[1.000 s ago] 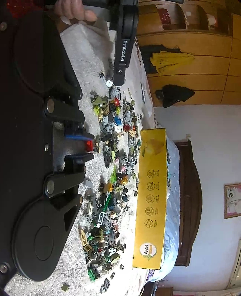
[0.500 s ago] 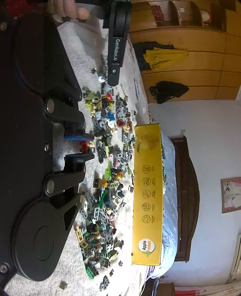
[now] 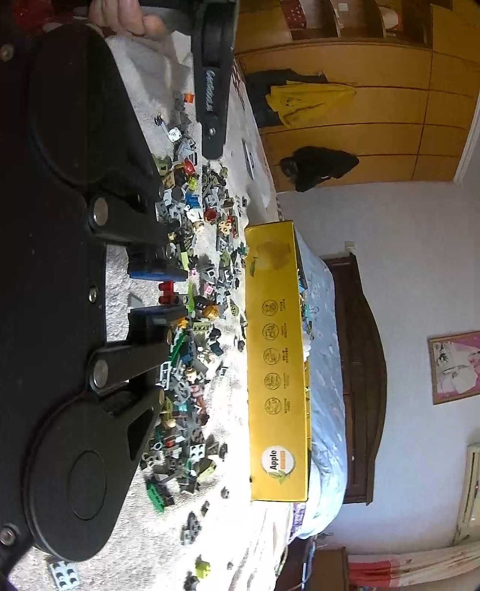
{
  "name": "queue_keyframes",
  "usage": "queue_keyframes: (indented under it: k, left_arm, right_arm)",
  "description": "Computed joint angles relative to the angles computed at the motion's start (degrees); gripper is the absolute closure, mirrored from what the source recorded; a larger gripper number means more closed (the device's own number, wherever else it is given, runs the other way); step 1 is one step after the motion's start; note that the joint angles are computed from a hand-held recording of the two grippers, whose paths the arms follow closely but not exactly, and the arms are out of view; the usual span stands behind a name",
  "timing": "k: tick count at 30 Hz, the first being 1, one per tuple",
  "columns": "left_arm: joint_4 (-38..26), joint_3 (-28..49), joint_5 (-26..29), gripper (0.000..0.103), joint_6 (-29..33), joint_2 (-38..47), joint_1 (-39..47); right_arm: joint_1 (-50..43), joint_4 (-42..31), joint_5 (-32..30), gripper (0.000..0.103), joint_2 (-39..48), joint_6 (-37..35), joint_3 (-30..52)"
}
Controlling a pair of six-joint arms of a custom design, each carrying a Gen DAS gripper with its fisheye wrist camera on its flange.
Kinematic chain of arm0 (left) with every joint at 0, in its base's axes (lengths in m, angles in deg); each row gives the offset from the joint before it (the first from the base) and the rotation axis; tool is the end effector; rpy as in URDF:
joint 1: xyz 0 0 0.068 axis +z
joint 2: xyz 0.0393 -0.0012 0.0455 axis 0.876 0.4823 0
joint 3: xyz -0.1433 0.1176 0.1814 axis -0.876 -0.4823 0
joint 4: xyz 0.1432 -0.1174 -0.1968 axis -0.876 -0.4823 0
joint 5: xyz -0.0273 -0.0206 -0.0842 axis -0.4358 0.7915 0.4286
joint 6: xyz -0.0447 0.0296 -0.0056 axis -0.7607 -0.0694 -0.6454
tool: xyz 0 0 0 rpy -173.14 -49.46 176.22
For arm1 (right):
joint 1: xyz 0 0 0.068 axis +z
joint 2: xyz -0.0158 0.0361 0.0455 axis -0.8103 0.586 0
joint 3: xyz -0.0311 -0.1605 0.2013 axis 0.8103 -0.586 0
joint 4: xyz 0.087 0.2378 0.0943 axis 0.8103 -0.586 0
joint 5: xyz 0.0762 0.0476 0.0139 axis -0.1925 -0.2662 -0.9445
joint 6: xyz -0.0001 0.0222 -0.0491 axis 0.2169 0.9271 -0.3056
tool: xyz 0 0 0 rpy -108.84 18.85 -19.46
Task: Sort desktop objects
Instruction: 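Lift both held bricks up from the pile, then carry the held bricks in both grippers over the yellow box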
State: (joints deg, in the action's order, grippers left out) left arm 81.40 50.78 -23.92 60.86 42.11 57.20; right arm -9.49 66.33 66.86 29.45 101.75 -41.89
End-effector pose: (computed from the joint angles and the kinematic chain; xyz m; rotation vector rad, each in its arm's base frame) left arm 0.3090 -0.0339 0.1490 0.4797 1.9352 -0.2825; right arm 0.1938 0.1560 0.1204 0.1605 1.8565 0.0399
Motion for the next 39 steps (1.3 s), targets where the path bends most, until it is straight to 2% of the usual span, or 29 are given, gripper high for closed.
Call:
queue_keyframes:
  k: [5, 12, 16, 19, 24, 31, 39]
  left_arm:
    - [-3.4, -1.4, 0.4, 0.079, 1.2, -0.8, 3.1]
    - [-3.0, -0.5, -0.1, 0.078, 1.3, 2.7, 3.3]
    - [-1.7, 0.3, -2.9, 0.093, 1.5, 4.6, 1.1]
    - [-1.2, -0.2, -2.9, 0.095, 1.3, 4.2, 1.0]
    - [-2.9, -0.6, -1.4, 0.095, 0.0, 1.9, 1.8]
    - [-1.6, -1.6, 1.3, 0.095, -0.8, -2.1, 1.1]
    - [-2.3, 2.8, 3.3, 0.095, -2.2, -0.3, -1.4]
  right_arm:
    - [1.2, -1.0, -0.4, 0.090, 0.8, 2.6, -0.1]
    - [3.2, -1.4, 0.2, 0.090, 1.9, 3.8, 0.2]
    - [3.7, -1.8, 0.7, 0.090, 1.4, 4.3, -0.1]
    - [3.9, -2.3, 1.1, 0.090, 1.1, 4.5, -0.2]
    - [3.7, -2.4, 1.1, 0.090, 0.5, 5.3, -0.6]
    - [3.1, -2.0, 0.8, 0.090, -0.4, 4.5, -0.9]
    - [0.6, -4.9, -0.9, 0.090, -4.1, 2.3, -0.4]
